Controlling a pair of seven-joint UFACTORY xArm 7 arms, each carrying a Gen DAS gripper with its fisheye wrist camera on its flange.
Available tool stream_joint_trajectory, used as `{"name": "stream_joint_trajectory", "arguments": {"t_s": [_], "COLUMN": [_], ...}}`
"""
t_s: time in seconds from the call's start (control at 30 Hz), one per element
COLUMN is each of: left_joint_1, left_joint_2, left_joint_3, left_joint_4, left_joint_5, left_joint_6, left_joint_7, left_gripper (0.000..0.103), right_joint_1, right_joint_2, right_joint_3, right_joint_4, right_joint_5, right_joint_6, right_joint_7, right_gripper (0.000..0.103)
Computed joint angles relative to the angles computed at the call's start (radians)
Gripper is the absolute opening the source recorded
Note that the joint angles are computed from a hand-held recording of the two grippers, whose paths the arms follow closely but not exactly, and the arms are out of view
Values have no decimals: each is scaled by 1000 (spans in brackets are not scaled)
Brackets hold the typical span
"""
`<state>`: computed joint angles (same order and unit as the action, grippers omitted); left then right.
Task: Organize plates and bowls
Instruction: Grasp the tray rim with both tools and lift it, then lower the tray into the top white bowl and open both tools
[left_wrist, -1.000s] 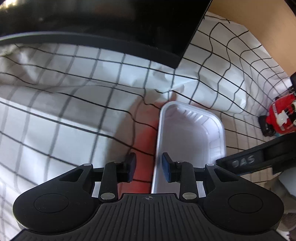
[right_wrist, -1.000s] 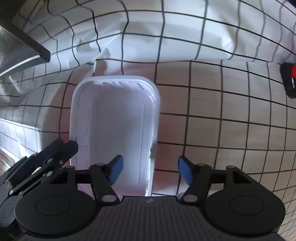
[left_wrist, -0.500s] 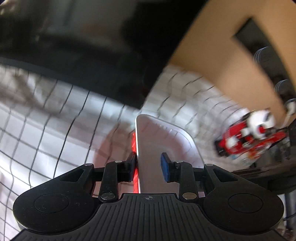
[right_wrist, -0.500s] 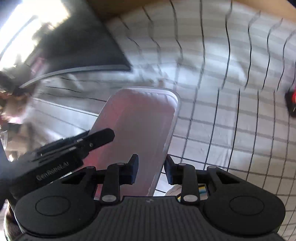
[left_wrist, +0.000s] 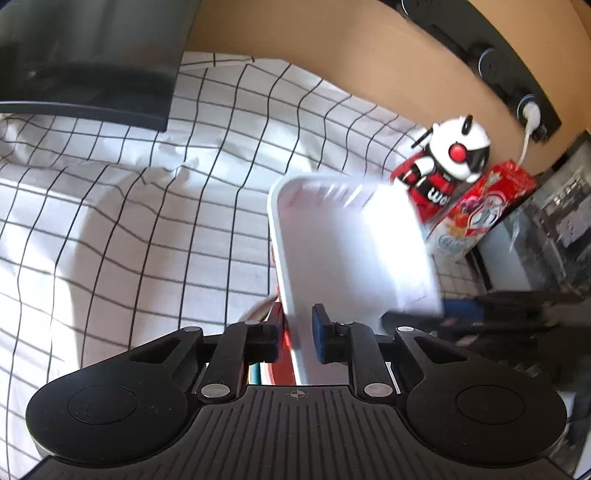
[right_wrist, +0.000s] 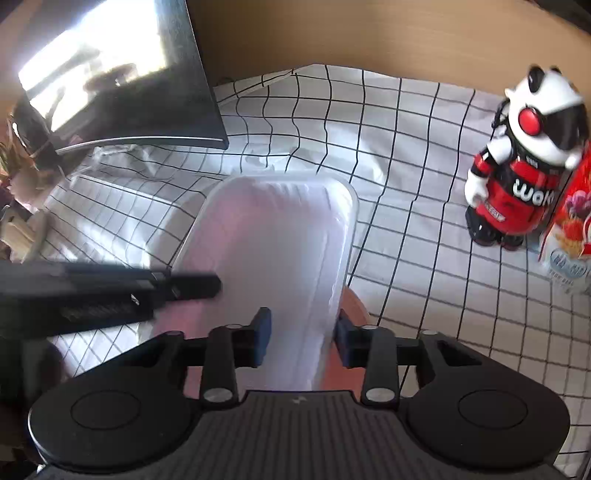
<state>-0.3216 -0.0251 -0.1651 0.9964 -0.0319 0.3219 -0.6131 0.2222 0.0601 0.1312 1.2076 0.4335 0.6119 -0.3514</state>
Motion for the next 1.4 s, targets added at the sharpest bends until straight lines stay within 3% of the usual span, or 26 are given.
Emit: {"name": "stream_joint_trajectory", "arguments": {"t_s": [0.17,0.33,0.4,0.43,0.5,0.6,0.67,0.73,0.87,0.93,1.07,1.13,1.23,1.33,1.4], "left_joint_1": [-7,-7,-8,-10,-9,1,7,4,-21,-23,-26,0,39,33,19], "left_joint_2": [15,31,35,26,5,-26,-33,-27,0,-17,-77,-100,-118,-121,-119], "left_joint_3": [-5,0,0,0,-3,-8,-19,-30,-22,-20,-14,-31,-58,-45,-31], "left_joint_4": [15,39,56,59,59,38,34,43,41,17,-45,-54,-57,-80,-94], "left_joint_5": [7,-1,2,56,203,269,314,346,178,174,71,133,247,220,168], "left_joint_6": [62,74,86,89,80,33,35,79,109,83,-5,-3,43,58,55], "left_joint_7": [-9,-43,-62,-100,-194,-248,-283,-291,-160,-162,-110,-172,-283,-286,-250], "left_gripper": [16,14,14,17,19,19,19,23,17,17,17,17,17,17,18], "right_joint_1": [-19,-31,-28,-18,-64,-83,-88,-90,-84,-87,-56,-42,-35,-30,-24], "right_joint_2": [-10,86,108,105,71,27,11,10,1,-23,-81,-92,-79,-70,-75], "right_joint_3": [-2,12,18,9,51,38,14,-6,-22,-27,-26,-31,-41,-38,-34], "right_joint_4": [-18,60,82,83,66,48,31,8,-53,-84,-159,-180,-184,-204,-233], "right_joint_5": [214,285,263,273,398,543,585,584,535,571,527,481,405,369,338], "right_joint_6": [-65,-55,-55,-61,-61,-17,31,66,39,23,-142,-181,-158,-145,-156], "right_joint_7": [-122,-109,-52,-55,-182,-320,-341,-324,-283,-329,-366,-364,-301,-264,-240], "right_gripper": [54,55,58,58,59,59,59,59,58,55,56,56,56,55,47]}}
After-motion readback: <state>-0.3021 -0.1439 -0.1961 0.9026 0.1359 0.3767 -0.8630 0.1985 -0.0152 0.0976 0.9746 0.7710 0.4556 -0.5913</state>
